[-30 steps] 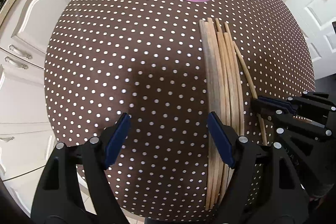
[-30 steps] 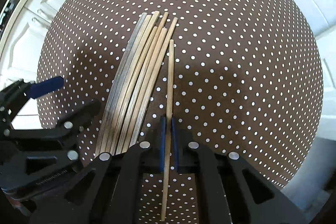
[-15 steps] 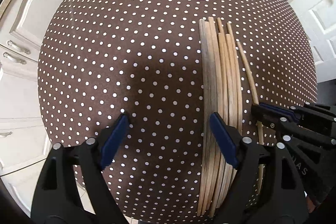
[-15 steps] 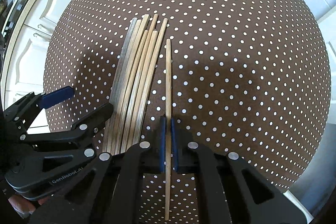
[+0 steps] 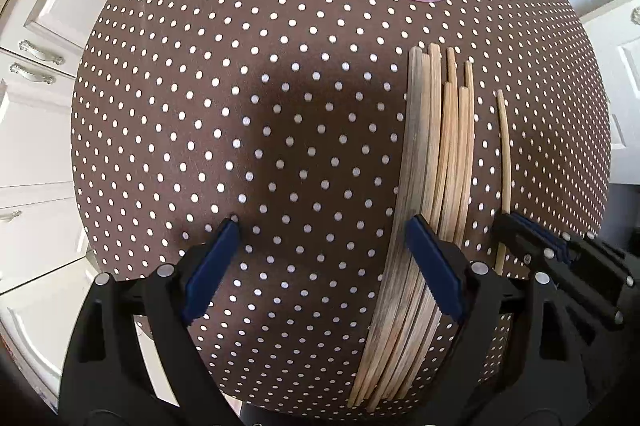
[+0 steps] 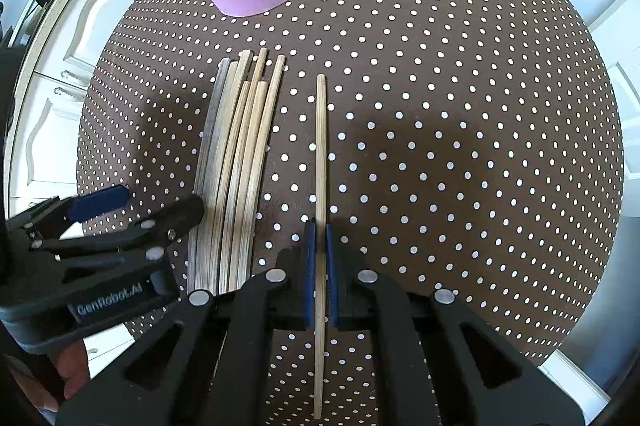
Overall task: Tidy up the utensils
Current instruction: 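Grasp a chopstick with the right gripper while the left gripper grasps another, then lift both held chopsticks upright and carry them over the pink cup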
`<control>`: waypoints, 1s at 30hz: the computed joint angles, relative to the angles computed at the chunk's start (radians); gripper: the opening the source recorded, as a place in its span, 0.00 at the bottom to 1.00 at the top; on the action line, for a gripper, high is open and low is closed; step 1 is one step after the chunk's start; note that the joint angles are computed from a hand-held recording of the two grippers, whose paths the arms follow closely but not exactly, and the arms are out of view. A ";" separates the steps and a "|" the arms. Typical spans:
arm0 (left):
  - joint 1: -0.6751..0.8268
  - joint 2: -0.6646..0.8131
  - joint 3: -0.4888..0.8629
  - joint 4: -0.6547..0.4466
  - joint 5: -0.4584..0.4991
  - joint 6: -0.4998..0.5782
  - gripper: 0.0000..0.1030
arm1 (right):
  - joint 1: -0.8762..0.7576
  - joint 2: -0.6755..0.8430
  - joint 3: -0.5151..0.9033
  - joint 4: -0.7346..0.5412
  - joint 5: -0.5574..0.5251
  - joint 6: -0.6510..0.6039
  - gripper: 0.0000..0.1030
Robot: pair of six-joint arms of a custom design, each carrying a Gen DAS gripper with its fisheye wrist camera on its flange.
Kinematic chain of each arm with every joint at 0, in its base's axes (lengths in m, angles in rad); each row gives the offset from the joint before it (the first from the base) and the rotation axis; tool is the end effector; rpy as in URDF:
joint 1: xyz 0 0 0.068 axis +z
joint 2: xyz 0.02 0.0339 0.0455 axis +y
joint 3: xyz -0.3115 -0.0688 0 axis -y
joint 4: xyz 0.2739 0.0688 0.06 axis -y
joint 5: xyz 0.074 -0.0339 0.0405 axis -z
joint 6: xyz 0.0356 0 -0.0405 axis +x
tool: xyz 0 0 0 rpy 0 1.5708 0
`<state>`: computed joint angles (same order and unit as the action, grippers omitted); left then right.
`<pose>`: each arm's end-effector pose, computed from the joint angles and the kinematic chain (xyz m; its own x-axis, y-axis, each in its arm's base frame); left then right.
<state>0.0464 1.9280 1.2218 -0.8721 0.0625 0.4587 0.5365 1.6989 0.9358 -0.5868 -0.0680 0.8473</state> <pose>0.3751 0.0152 0.1637 -0.9163 0.3998 -0.0209 0.4004 0.9144 -0.0593 0.2766 0.1673 0.1696 -0.9470 0.3068 -0.0954 0.2825 0.9364 0.2081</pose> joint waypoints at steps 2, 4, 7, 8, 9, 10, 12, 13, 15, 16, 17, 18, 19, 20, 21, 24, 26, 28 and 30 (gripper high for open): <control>-0.023 0.018 0.026 -0.006 -0.022 -0.016 0.83 | 0.020 0.015 0.016 -0.003 0.006 0.013 0.04; -0.034 0.026 0.046 -0.028 -0.046 -0.034 0.83 | 0.026 0.018 0.015 0.006 0.003 0.024 0.04; -0.042 0.040 0.068 -0.041 -0.078 -0.035 0.83 | 0.052 0.042 0.032 0.018 0.002 0.057 0.04; -0.040 0.040 0.063 -0.044 -0.084 -0.027 0.83 | 0.048 0.043 0.031 0.020 0.000 0.053 0.04; -0.039 0.053 0.079 -0.063 -0.087 -0.025 0.83 | 0.046 0.043 0.032 0.018 -0.001 0.051 0.04; -0.039 0.060 0.087 -0.072 -0.088 -0.027 0.83 | 0.046 0.042 0.034 0.013 0.000 0.050 0.04; -0.035 0.078 0.088 -0.077 -0.085 -0.028 0.82 | 0.046 0.043 0.036 0.014 0.001 0.050 0.04; -0.040 0.094 0.083 -0.069 -0.117 -0.035 0.82 | 0.045 0.055 0.041 0.020 0.002 0.050 0.04; -0.041 0.095 0.083 -0.065 -0.108 -0.050 0.78 | 0.039 0.059 0.041 0.027 0.000 0.046 0.04; -0.044 0.093 0.083 -0.065 -0.102 -0.038 0.76 | 0.036 0.058 0.038 0.031 -0.001 0.047 0.04; -0.050 0.083 0.075 -0.052 -0.101 -0.019 0.72 | 0.034 0.056 0.036 0.034 -0.003 0.049 0.04; -0.053 0.072 0.065 -0.038 -0.095 -0.006 0.65 | 0.033 0.059 0.028 0.046 -0.004 0.051 0.04; -0.056 0.057 0.050 -0.026 -0.084 0.000 0.59 | 0.029 0.062 0.021 0.057 -0.006 0.050 0.04; -0.058 0.039 0.036 -0.008 -0.072 0.006 0.34 | 0.025 0.061 0.019 0.059 -0.009 0.052 0.04; -0.063 0.024 0.025 0.006 -0.071 0.011 0.07 | 0.019 0.060 0.016 0.064 -0.014 0.056 0.04; -0.065 0.027 0.032 -0.001 -0.060 0.015 0.06 | 0.005 0.053 -0.002 0.086 -0.029 0.067 0.04; -0.040 0.034 0.029 0.003 -0.035 0.028 0.05 | 0.008 0.036 -0.011 0.082 -0.032 0.073 0.04; -0.022 0.041 0.043 -0.007 -0.017 0.034 0.05 | 0.003 0.032 -0.017 0.084 -0.035 0.067 0.04; 0.004 0.029 0.014 0.017 -0.009 0.060 0.05 | 0.004 0.028 -0.013 0.068 -0.020 0.058 0.04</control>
<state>0.0509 1.9567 1.2358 -0.8548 0.0534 0.5182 0.5406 1.7265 0.9224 -0.5185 -0.0881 0.9052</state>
